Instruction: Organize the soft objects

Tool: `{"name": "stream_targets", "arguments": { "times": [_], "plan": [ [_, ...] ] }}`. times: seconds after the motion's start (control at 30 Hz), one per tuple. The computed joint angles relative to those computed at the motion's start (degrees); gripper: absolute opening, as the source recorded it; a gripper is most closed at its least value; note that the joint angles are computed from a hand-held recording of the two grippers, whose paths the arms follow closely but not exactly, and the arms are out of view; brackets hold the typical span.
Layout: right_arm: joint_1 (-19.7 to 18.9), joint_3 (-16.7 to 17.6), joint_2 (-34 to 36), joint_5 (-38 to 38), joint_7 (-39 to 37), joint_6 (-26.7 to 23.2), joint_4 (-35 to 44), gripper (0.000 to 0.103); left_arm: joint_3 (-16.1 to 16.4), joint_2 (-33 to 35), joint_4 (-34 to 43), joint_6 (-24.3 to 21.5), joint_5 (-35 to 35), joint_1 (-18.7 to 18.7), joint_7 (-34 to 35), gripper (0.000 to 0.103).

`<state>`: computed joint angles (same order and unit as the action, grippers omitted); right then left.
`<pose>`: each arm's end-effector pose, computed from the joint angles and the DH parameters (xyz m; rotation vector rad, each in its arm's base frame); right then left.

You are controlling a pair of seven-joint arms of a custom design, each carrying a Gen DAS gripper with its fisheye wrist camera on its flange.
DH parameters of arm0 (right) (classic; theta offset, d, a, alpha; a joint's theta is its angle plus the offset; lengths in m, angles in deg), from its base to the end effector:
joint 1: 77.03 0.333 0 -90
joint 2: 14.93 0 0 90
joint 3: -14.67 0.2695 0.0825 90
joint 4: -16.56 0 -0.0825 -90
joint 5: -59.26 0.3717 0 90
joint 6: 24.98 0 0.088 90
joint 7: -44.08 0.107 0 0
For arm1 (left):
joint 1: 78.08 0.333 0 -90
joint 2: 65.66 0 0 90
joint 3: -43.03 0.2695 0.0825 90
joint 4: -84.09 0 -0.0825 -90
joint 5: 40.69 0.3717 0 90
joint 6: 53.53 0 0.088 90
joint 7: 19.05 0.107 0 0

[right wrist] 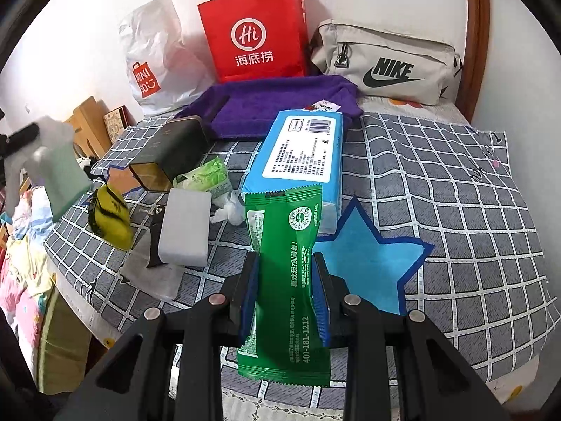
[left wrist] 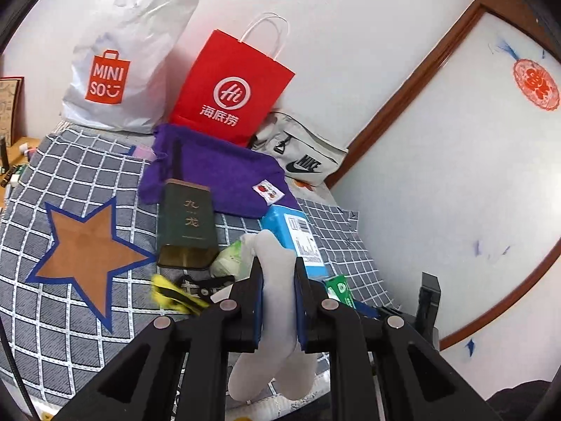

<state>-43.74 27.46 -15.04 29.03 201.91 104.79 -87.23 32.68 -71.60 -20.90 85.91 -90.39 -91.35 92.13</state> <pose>0.4183 0.4157 0.5409 -1.6909 1.9291 -0.4951 0.5207 -0.2350 0.6080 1.5804 -2.1784 1.4548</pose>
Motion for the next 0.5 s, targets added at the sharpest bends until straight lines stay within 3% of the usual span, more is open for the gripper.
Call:
{"name": "stream_targets", "arguments": {
  "times": [0.1, 0.17, 0.33, 0.5],
  "plan": [
    [0.12, 0.0, 0.84, 0.48, -0.79, -0.42, 0.86, 0.029, -1.33, 0.68, -0.46, 1.07, 12.63, 0.83, -9.14, 0.015],
    [0.24, -0.07, 1.24, 0.81, -1.29, -0.43, 1.22, 0.029, -1.29, 0.96, -1.06, 0.33, 16.24, 1.07, -12.22, 0.015],
    [0.78, -0.23, 3.2, 1.5, -3.03, -0.37, 3.07, 0.029, -2.33, 2.89, -1.21, -4.02, 37.32, 2.21, -27.91, 0.015],
    [1.52, -0.53, 5.04, 2.24, -4.2, -0.8, 4.72, 0.029, -2.12, 6.77, 0.49, -10.07, 48.46, 2.02, -34.72, 0.015]
  ]
}}
